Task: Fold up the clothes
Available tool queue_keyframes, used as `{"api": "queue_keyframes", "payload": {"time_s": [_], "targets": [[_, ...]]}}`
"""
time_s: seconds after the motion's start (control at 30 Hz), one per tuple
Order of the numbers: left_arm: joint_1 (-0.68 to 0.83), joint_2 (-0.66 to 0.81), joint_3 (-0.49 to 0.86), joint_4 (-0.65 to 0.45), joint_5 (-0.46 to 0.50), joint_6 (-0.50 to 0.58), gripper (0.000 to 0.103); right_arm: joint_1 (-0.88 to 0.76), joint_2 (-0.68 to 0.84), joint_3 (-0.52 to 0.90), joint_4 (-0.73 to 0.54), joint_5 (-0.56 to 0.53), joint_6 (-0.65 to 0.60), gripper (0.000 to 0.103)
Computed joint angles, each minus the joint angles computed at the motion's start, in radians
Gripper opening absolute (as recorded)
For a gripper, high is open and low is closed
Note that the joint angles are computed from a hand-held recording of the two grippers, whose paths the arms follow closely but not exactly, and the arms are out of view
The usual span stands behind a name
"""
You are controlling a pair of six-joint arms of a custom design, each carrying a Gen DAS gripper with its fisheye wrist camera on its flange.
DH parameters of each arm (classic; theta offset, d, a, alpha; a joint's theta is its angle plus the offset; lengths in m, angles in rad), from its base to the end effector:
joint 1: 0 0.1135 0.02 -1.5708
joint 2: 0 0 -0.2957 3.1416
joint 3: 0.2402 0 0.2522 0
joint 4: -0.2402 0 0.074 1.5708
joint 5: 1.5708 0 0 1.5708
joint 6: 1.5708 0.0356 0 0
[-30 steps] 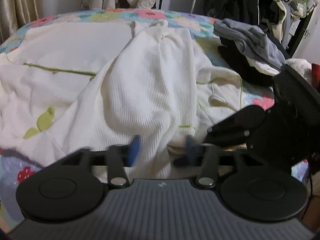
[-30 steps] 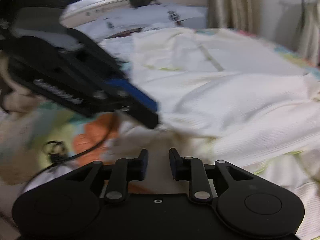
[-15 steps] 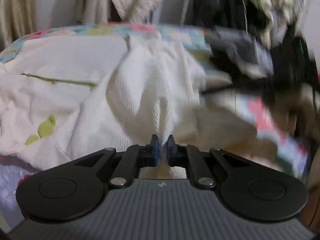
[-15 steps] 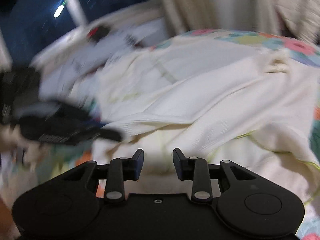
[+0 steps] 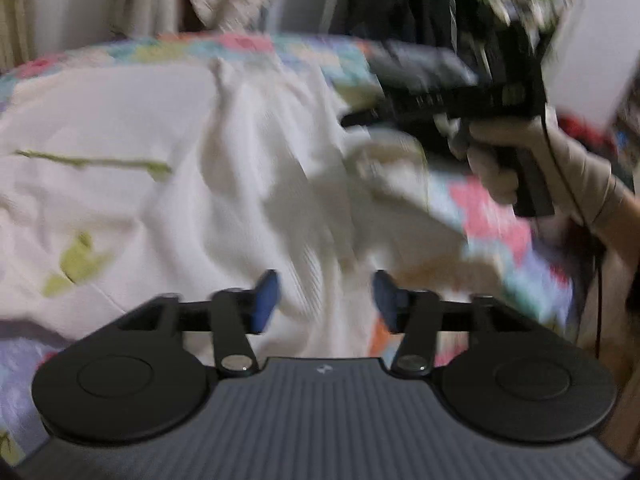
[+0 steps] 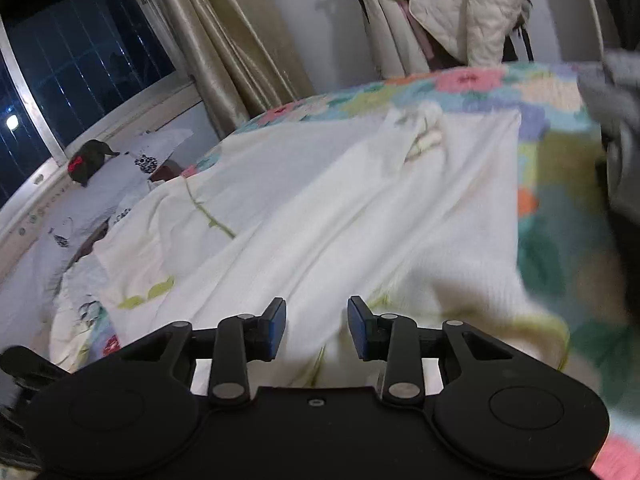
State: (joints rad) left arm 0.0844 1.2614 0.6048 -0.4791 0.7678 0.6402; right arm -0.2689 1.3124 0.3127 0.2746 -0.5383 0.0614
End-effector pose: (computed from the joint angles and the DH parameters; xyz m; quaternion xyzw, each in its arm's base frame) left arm 0.2040 -0.0076 0.2028 0.3261 0.8484 -0.2710 0.3168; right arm 0.2031 -0.0370 0.1564 0.0369 0.8851 0.2002 0.4186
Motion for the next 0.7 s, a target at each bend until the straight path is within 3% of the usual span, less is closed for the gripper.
{"api": "queue_keyframes", "payload": {"time_s": [0.07, 0.13, 0.2, 0.4, 0.57, 0.67, 0.7], "targets": [[-0.009, 0.018, -0.021, 0.181, -0.039, -0.146, 0.085, 0.006, 0.009, 0.108, -0.105, 0.041, -0.031, 0.054], [-0.039, 0.077, -0.045, 0.382, -0.112, -0.252, 0.086, 0.014, 0.053, 0.222, -0.187, 0.087, -0.041, 0.057], [-0.056, 0.164, -0.023, 0.461, -0.156, -0.300, 0.086, 0.019, 0.119, 0.333, -0.245, 0.133, -0.016, 0.060], [-0.096, 0.267, -0.024, 0.557, -0.182, -0.326, 0.085, 0.021, 0.391, 0.591, -0.245, 0.215, 0.203, 0.060], [-0.036, 0.262, -0.039, 0.546, -0.139, -0.298, 0.086, 0.015, 0.541, 0.672, -0.146, 0.200, 0.311, 0.058], [-0.015, 0.273, -0.021, 0.528, -0.129, -0.284, 0.086, 0.036, 0.602, 0.677, -0.069, 0.224, 0.294, 0.042], [-0.017, 0.271, -0.021, 0.529, -0.136, -0.277, 0.086, 0.044, 0.621, 0.669, -0.024, 0.234, 0.291, 0.029]]}}
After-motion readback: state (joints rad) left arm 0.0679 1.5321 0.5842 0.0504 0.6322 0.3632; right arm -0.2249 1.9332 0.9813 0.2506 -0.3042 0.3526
